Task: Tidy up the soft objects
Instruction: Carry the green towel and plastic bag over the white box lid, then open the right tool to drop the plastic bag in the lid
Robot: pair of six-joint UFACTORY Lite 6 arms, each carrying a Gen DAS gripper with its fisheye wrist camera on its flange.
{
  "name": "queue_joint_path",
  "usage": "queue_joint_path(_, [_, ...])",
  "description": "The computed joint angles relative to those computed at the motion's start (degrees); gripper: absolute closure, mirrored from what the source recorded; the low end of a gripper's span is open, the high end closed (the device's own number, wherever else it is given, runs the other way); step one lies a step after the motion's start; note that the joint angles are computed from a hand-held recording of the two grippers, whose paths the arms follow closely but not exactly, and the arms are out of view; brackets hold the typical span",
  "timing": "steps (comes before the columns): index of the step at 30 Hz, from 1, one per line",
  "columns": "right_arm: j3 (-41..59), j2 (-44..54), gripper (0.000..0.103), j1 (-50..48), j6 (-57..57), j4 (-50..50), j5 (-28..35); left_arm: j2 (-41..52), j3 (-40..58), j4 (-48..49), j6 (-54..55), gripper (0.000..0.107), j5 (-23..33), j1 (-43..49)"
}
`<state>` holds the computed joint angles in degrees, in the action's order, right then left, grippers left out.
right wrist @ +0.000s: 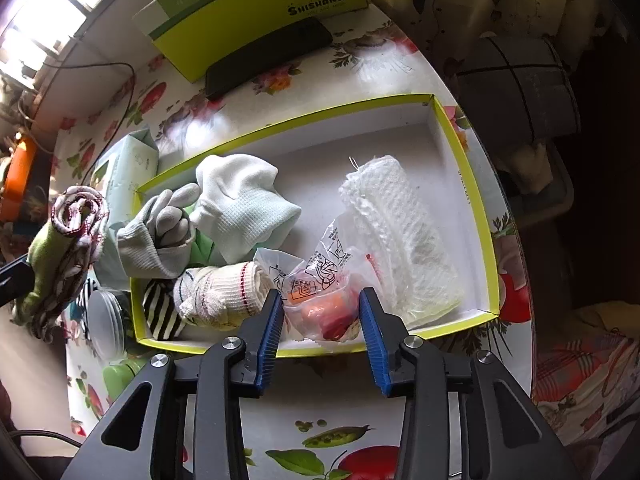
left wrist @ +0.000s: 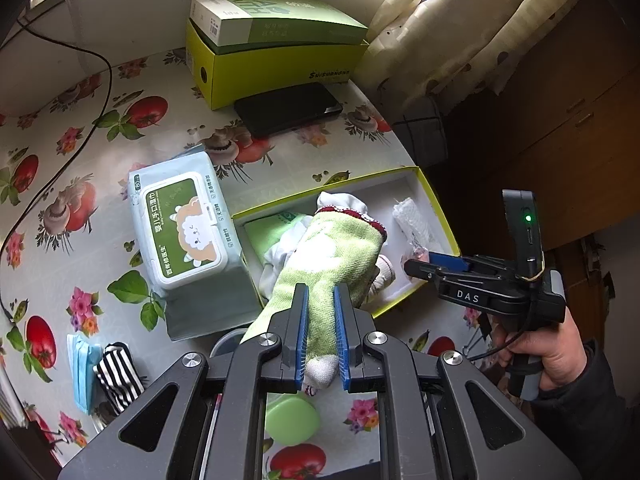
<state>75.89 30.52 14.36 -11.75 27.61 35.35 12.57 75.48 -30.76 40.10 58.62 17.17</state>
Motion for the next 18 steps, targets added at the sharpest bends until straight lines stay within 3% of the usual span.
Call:
queue_joint_path(10, [-3.16, -3.1, 0.057, -0.05, -2.47, 3.09, -1.73, 0.39, 0.45, 1.2, -0.91, 0.094, -0.62, -3.12])
queue_joint_path(18, [-4.87, -4.49, 0.059, -0.43, -7.5, 7.69, -2.55, 1.21, 1.12, 1.92, -2.09, 0.094, -1.12, -5.24])
